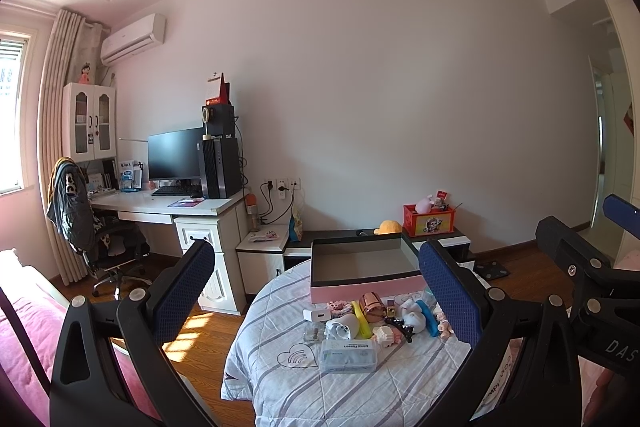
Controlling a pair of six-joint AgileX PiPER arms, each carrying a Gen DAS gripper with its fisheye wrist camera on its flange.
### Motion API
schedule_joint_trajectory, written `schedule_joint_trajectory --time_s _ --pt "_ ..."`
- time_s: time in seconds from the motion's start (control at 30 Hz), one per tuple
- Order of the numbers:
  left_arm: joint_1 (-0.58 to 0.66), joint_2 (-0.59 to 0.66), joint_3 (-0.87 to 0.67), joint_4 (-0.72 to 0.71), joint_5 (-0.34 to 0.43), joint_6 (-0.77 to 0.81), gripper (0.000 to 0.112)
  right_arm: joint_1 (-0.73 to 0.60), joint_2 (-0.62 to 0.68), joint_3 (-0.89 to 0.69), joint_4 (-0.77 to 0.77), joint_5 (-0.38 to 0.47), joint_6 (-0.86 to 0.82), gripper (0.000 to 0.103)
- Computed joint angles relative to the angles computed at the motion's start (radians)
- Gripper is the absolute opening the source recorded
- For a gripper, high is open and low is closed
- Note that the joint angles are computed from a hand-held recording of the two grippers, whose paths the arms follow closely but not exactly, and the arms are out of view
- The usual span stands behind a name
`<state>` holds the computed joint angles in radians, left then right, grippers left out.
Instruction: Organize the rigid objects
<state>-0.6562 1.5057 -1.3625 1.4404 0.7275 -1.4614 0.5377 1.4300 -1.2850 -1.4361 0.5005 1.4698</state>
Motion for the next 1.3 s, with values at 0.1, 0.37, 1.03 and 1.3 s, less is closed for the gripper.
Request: schedule_joint_trajectory --time_s 0.1,0.37,1.03,1.3 --pt "0.017 0.017 -0.007 -0.020 -0.021 0.012 0.103 -0.022 0.018 -0.012 0.035 -0.023 -0.027 0.103" --pt "0.077 0.129 -0.084 -0.050 -0.097 0.041 0.103 -0.101 0.090 -0.048 0.121 -0.110 -0.081 0.103" --pt "0.284 0.719 -0.582 -0.974 -0.104 0.828 0.103 -0.342 0.542 -0.286 1.020 -0.210 -0.923 0.103" --pt "0.312 0.910 -0.850 -1.167 0.026 1.016 0.103 -0.380 0.680 -0.438 1.204 -0.148 -1.098 0.103"
